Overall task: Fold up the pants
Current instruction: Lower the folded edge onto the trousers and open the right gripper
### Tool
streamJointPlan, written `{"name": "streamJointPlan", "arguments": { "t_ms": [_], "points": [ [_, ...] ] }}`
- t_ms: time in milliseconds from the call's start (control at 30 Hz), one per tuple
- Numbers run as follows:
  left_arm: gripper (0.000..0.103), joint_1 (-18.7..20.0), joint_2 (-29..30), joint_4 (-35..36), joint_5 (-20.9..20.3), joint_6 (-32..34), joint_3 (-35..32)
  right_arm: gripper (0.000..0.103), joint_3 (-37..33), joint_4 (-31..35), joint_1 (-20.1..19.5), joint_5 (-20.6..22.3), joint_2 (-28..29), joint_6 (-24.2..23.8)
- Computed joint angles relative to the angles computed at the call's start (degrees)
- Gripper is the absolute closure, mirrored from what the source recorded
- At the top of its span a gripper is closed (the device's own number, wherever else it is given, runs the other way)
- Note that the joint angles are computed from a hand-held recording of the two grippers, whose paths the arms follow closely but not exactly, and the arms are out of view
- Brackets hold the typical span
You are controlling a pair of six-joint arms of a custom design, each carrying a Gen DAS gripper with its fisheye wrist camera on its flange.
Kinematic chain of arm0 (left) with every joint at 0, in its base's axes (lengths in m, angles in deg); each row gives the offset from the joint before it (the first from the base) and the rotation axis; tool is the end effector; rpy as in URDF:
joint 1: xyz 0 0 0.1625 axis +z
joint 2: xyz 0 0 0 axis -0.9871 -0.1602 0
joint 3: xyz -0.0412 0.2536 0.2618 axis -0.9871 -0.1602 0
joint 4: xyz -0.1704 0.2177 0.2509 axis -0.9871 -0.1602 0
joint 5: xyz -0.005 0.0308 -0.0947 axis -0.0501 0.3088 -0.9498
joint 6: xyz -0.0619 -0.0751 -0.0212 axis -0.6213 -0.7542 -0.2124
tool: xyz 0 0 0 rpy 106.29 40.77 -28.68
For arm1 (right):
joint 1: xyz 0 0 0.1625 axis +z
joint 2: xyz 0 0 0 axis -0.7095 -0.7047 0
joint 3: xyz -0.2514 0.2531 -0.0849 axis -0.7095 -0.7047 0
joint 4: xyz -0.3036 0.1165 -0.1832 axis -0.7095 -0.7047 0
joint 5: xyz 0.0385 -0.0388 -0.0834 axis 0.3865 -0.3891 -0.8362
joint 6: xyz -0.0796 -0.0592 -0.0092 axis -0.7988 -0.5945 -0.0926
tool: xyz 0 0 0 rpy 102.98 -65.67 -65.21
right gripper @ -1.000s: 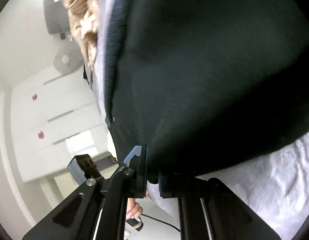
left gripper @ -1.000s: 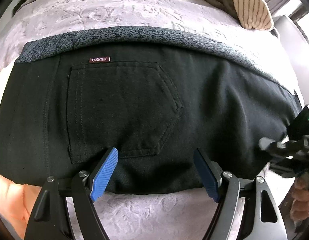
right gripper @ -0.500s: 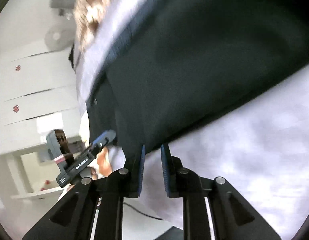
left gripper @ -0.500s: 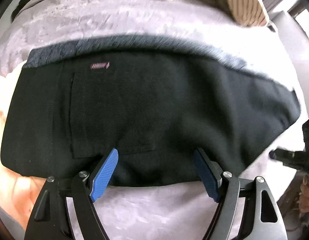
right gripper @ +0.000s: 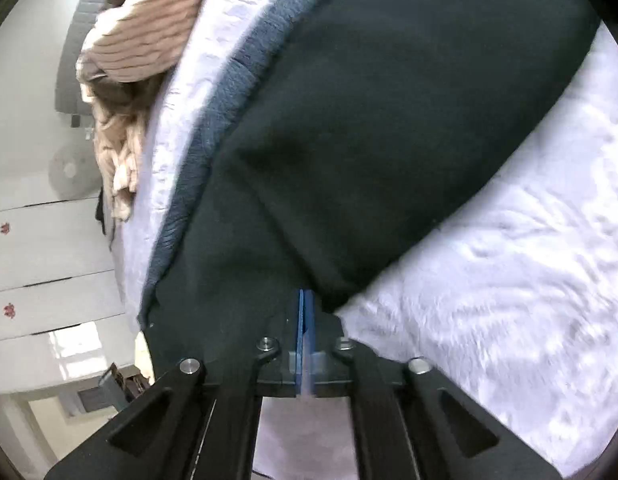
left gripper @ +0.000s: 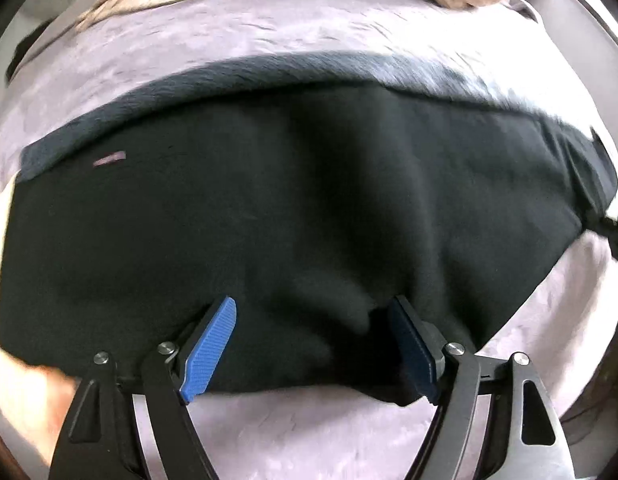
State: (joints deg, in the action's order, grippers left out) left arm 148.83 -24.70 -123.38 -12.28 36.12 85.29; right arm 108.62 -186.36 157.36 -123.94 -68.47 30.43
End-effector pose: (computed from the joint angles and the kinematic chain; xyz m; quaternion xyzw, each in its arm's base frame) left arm -0.0280 -0.5788 0.3238 0.2667 0.9131 0.0371 0.3063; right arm 0.2538 -0.3779 0.0871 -0.3793 -0.8809 0.2824 0.0179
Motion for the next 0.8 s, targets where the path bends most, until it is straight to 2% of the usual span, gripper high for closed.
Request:
{"name": "streamJointPlan", "arguments": {
  "t_ms": [67, 133, 167, 200, 367, 467, 533, 600, 700, 800],
  "points": [
    [0.024, -0.45, 0.5, -1.93, -2.53, 0.63, -2.3, 0.092, -2.62, 1.84, 1.56, -0.1, 0.32, -3.67],
    [0.024, -1.2, 2.45, -5.16, -3.42, 1.25, -4.22, 0.09, -8.99, 6.4, 1.45, 1.33, 2.32, -11.37],
    [0.024, -1.4, 4.19, -6.69, -3.61, 1.4, -5.32, 0.09, -11.48, 8.89, 1.31, 1.54, 3.09, -13.27],
    [0.024, -1.55, 5.92, -8.55, -2.88, 1.38, -5.85, 0.09, -16.37, 11.84, 0.95, 2.44, 5.86, -16.82],
    [0.024, -0.15, 13.21, -16.12, 3.02, 0.35, -8.21, 0.09, -37.34, 23.26, -1.18, 7.4, 20.0, -26.12],
    [0.024, 0.95, 14.76, -21.57, 5.41, 2.37, -8.54, 0.09, -43.83, 27.83, -1.81, 3.48, 24.76, -28.68],
    [0.024, 1.84, 16.06, -22.94, 7.28, 3.04, -10.11, 0.095, -42.91, 23.77, -3.2, 4.41, 25.13, -28.47],
    [0.024, 3.02, 17.12, -23.12, 8.43, 3.07, -12.45, 0.096, -38.6, 16.8, -4.63, 4.91, 23.4, -27.04],
    [0.024, 4.15, 19.01, -20.01, 11.01, 0.97, -17.75, 0.095, -33.59, 13.47, -4.84, -0.42, 19.69, -24.18],
    [0.024, 3.87, 16.86, -17.57, 11.93, 1.51, -18.19, 0.09, -28.68, 11.93, -5.24, -2.18, 15.01, -20.25]
  ]
}}
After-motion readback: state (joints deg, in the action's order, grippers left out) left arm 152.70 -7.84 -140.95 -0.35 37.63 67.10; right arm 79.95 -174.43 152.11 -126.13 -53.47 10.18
